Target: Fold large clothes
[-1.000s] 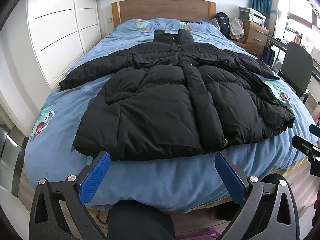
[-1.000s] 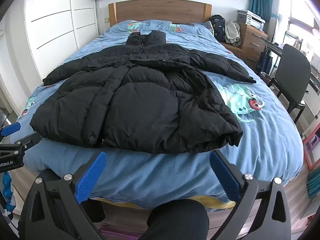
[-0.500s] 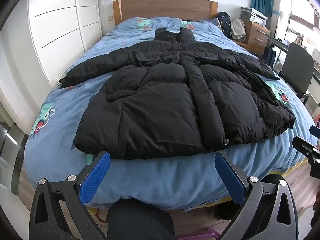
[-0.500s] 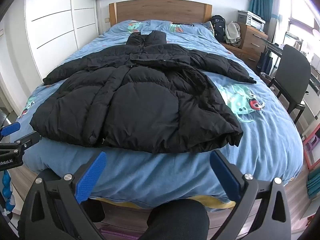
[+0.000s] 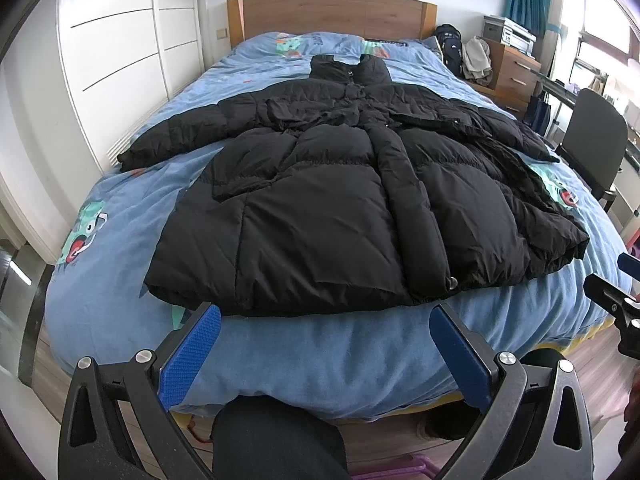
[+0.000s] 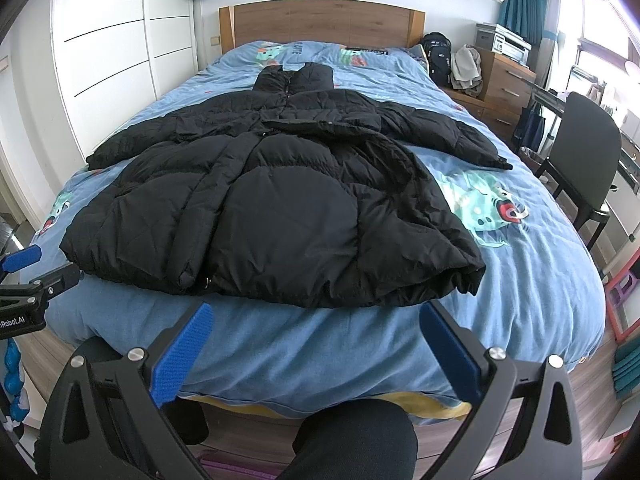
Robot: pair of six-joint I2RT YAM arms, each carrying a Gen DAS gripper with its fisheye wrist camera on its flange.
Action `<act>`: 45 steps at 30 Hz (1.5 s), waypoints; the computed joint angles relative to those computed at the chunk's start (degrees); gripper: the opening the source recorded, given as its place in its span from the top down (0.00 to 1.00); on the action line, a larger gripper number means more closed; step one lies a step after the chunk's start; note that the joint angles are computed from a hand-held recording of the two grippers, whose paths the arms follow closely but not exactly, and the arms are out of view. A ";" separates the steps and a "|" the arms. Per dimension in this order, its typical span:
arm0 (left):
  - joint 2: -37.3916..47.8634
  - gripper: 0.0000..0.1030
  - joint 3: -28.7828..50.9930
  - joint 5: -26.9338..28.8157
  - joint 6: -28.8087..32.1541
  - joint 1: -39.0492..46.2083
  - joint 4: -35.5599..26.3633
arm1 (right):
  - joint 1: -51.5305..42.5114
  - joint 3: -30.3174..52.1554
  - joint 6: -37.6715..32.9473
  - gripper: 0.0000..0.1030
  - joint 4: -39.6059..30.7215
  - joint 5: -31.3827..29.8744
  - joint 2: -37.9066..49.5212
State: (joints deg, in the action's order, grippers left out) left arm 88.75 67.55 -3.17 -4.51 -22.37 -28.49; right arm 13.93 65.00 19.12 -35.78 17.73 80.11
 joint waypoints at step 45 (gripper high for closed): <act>9.45 0.01 11.28 8.87 1.42 6.62 -7.96 | -5.08 3.37 -4.44 0.00 3.77 -3.23 6.40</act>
State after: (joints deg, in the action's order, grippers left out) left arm 98.20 78.82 5.69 -3.09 -15.75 -36.45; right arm 8.85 68.38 14.69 -32.02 14.50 86.51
